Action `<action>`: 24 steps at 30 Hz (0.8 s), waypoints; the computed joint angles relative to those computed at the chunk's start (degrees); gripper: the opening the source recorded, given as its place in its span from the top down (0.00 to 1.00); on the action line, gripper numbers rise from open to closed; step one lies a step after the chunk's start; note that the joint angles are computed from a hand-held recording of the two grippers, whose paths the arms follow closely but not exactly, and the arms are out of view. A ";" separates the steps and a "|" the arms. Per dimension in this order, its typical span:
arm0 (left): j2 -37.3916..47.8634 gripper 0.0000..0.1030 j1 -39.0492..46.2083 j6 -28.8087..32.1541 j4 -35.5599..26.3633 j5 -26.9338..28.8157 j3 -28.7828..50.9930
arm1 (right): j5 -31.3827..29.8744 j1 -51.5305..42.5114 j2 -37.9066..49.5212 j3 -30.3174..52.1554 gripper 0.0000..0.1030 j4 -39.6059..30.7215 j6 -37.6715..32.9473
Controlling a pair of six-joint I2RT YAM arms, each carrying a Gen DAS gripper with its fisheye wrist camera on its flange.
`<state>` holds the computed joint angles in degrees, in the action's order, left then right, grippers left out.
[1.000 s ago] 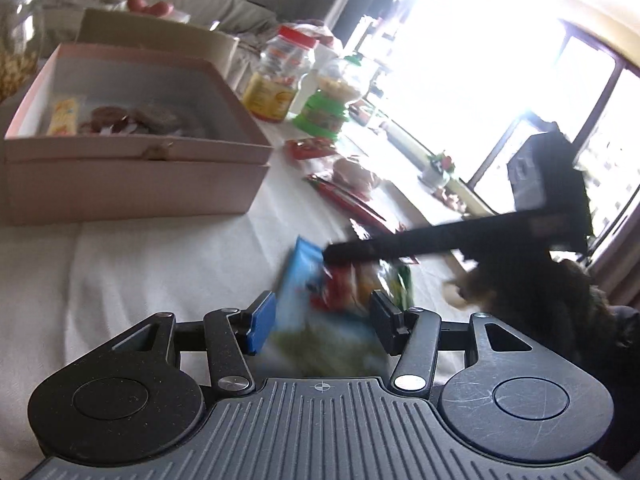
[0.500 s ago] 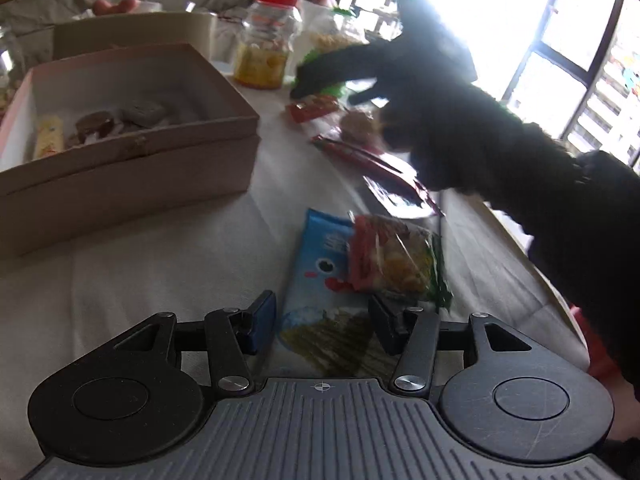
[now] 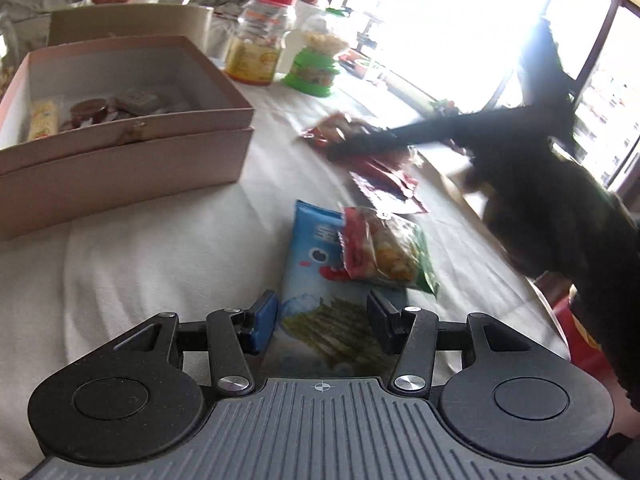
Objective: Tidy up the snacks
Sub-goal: 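Close the left tool on the blue seaweed bag while the right tool lifts the quail-egg bag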
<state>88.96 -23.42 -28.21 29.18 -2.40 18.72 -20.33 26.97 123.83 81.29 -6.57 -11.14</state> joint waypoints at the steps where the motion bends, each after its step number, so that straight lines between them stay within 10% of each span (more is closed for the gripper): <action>1: 0.03 0.47 -0.24 0.28 -0.12 0.13 0.11 | -1.28 -0.47 -3.21 -5.33 0.38 2.78 -0.53; 7: -0.74 0.47 -3.92 0.76 -3.22 -3.01 1.59 | -6.47 -0.84 -13.36 -19.59 0.37 8.52 -2.30; 24: -2.02 0.47 -7.65 -4.62 -4.81 -7.85 0.88 | 9.00 -2.58 -19.33 -35.93 0.35 22.54 -2.25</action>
<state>86.94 -31.08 -32.82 24.37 -10.25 19.61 -11.33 24.39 104.50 45.36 15.97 -13.38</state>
